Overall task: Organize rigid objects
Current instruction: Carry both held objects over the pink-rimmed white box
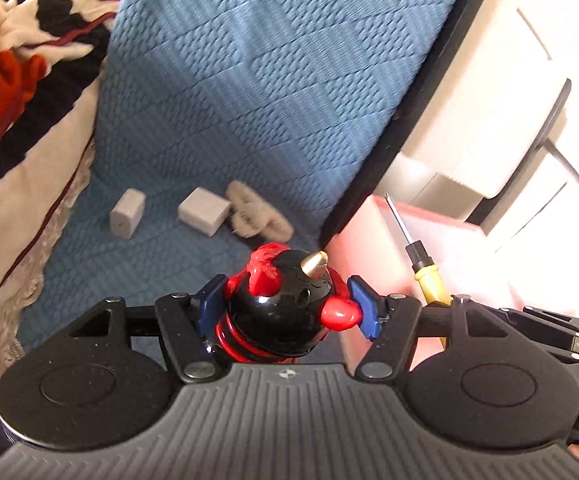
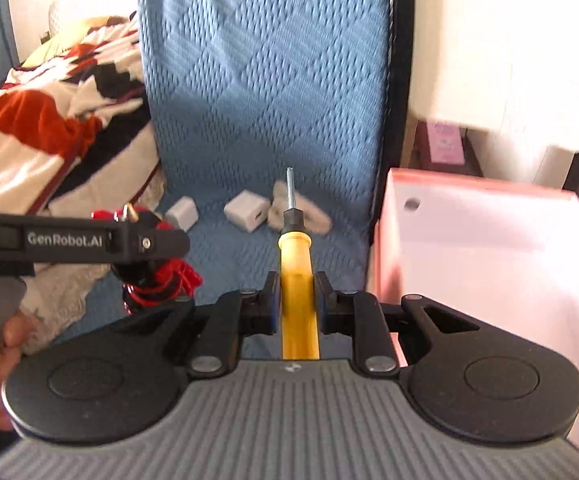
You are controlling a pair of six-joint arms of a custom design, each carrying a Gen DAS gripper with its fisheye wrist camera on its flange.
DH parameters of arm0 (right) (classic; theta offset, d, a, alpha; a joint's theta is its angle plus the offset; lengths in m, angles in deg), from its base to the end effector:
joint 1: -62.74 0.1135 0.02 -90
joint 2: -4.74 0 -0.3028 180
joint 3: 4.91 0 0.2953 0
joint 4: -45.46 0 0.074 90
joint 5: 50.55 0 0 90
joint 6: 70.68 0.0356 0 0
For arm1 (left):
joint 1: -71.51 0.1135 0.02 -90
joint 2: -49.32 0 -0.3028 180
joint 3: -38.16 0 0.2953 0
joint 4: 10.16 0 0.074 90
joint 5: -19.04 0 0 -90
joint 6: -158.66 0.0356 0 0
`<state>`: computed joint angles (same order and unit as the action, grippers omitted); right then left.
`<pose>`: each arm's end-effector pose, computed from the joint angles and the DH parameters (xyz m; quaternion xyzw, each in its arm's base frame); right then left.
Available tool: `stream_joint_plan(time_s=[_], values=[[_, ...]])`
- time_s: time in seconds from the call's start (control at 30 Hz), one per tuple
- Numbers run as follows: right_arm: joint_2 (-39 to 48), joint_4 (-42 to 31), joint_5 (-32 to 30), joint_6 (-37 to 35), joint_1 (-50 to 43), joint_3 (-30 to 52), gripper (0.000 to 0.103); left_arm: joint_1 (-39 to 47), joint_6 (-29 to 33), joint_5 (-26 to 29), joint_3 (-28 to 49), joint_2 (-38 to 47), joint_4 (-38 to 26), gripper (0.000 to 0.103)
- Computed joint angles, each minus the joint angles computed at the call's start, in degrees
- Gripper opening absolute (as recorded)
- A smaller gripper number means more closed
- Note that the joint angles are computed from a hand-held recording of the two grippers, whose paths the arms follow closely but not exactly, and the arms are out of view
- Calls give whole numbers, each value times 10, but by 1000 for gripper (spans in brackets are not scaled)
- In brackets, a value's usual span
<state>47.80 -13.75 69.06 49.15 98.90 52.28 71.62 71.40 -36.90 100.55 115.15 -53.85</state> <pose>0.1389 0.0798 0.3180 0.0481 0.8975 0.0031 0.4384 0.2612 -0.0194 0.2962 0.1274 0.8873 -0.2638 0.3561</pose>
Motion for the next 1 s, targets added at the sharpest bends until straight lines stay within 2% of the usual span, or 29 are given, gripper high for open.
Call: stream_joint_plan(time_s=[0.23,0.57,0.67,0.87,1.0], values=[[-30,-28,-27,-54,-63,43,21,-51,-44,-3,33,-18,4,70],[-66,-50,-121,-142,-199,79,21,-156,-118,-70,66,-37,13,70],[-82,-58,-185,-183,-277,85,21,-191,-140,-92,74,-33,16,70],[-81,-78,-394,-294,-532,106,21,-271,-179,-153,97,-20,18,70],[-63,-96,-504,-379,-671,109,21,-326,-212,-187,108,-2,30,70]])
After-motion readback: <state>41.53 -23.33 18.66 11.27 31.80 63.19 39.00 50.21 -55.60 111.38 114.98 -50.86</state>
